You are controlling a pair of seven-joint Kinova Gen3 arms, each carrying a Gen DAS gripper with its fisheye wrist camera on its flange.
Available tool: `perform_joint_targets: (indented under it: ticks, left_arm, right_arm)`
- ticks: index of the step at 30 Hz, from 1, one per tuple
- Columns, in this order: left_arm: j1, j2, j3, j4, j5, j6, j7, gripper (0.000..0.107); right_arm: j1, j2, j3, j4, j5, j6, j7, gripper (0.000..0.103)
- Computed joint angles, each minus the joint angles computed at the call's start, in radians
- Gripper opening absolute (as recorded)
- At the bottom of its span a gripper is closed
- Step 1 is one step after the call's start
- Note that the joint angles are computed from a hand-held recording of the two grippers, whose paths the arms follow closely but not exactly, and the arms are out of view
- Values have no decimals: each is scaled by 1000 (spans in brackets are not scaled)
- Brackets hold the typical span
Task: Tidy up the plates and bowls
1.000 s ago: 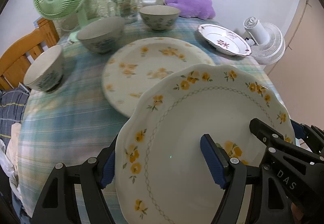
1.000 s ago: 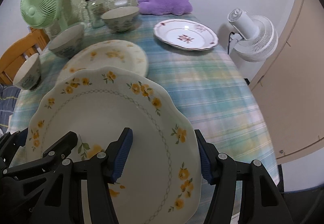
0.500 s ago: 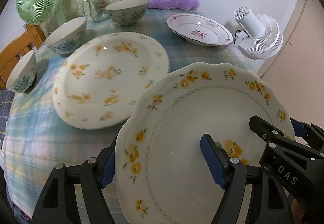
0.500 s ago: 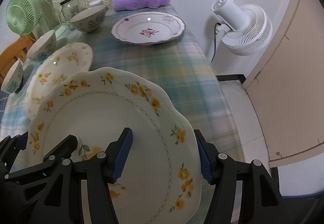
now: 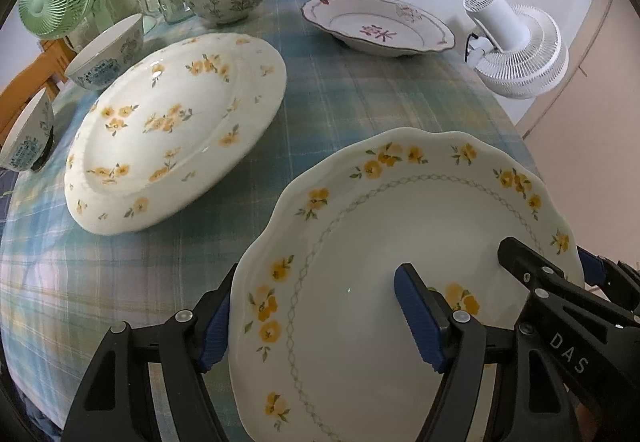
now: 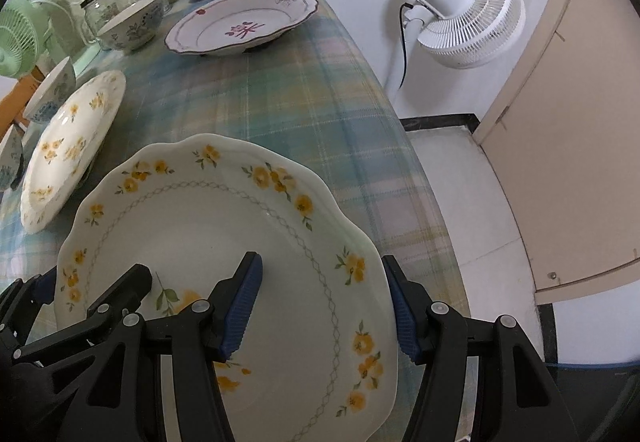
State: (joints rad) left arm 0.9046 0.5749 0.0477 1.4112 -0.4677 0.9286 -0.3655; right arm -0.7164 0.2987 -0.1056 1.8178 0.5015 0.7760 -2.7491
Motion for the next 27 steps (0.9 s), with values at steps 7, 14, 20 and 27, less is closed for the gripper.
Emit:
perform_joint_targets:
  ticks: [7,14,20,27]
  left_arm:
    - [-6,15,-2,-23,-3,16,-1,74]
    - [-55,4,23,-26,58,20,-80,86]
    - [-68,-75,23,51,54,-25,-119,88]
    - [-93,-187,34,173,3,-74,-125,89]
  right_arm:
    - [-7,16,13,-11,32,-8,-48,64]
    - [8,10,7,-29,-14,15,-11,65]
    - [-51,-23,4,-46,41,92,-128,74]
    - [-127,-14,-34,-121,103,210,-253,76]
